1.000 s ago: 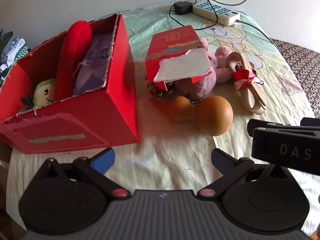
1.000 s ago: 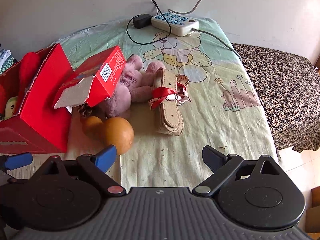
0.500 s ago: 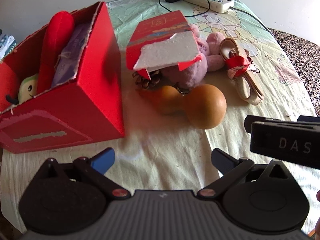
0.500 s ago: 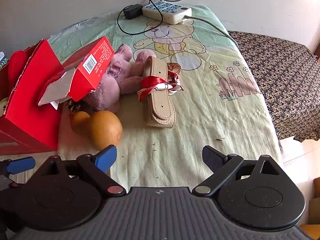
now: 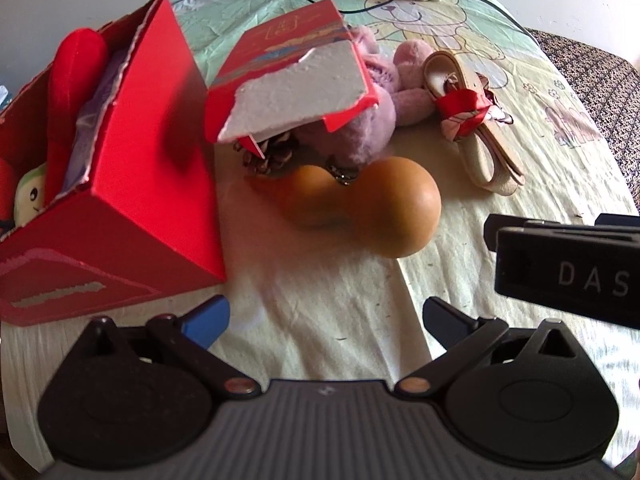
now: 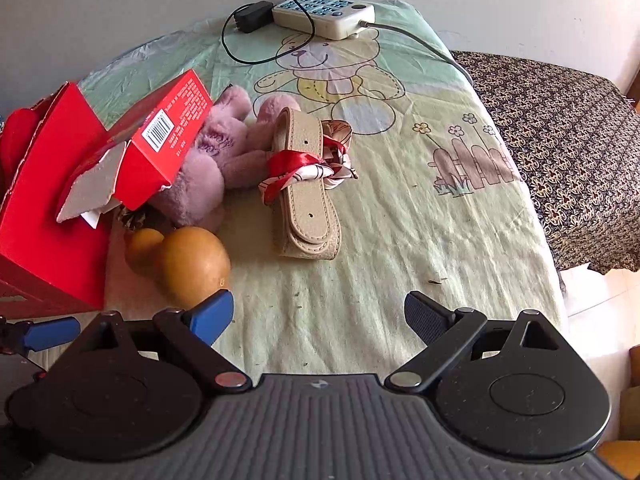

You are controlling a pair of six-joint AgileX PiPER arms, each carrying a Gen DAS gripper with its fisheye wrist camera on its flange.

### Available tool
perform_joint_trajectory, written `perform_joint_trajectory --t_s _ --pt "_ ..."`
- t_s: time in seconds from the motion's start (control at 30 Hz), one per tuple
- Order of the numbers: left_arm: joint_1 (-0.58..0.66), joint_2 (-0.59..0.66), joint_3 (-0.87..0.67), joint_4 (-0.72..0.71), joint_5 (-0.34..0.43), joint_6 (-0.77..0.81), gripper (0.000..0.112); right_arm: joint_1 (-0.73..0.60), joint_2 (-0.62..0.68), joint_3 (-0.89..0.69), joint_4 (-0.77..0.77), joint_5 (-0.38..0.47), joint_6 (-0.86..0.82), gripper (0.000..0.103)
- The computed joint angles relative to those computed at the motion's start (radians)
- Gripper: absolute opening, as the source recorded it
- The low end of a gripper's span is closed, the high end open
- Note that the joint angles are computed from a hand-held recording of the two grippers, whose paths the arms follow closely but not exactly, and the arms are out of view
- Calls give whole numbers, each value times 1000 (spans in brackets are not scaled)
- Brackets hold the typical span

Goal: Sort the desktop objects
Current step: 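Move the right tool toward the brown gourd beside the red box, then close the right gripper around the neck of the brown gourd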

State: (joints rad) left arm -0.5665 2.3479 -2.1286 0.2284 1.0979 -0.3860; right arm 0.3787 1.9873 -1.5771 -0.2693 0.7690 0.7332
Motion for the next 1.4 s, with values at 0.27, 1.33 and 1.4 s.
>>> perform_joint_trajectory --t_s 0.27,1.33,1.4 --pt "10 47 -67 -49 43 48 102 -14 14 -11 19 11 -4 94" --pt "77 -6 139 -274 -215 149 98 -91 179 -241 475 -119 -562 90" --pt "79 -8 146 -279 -222 158 98 -87 198 -275 494 -92 -589 84"
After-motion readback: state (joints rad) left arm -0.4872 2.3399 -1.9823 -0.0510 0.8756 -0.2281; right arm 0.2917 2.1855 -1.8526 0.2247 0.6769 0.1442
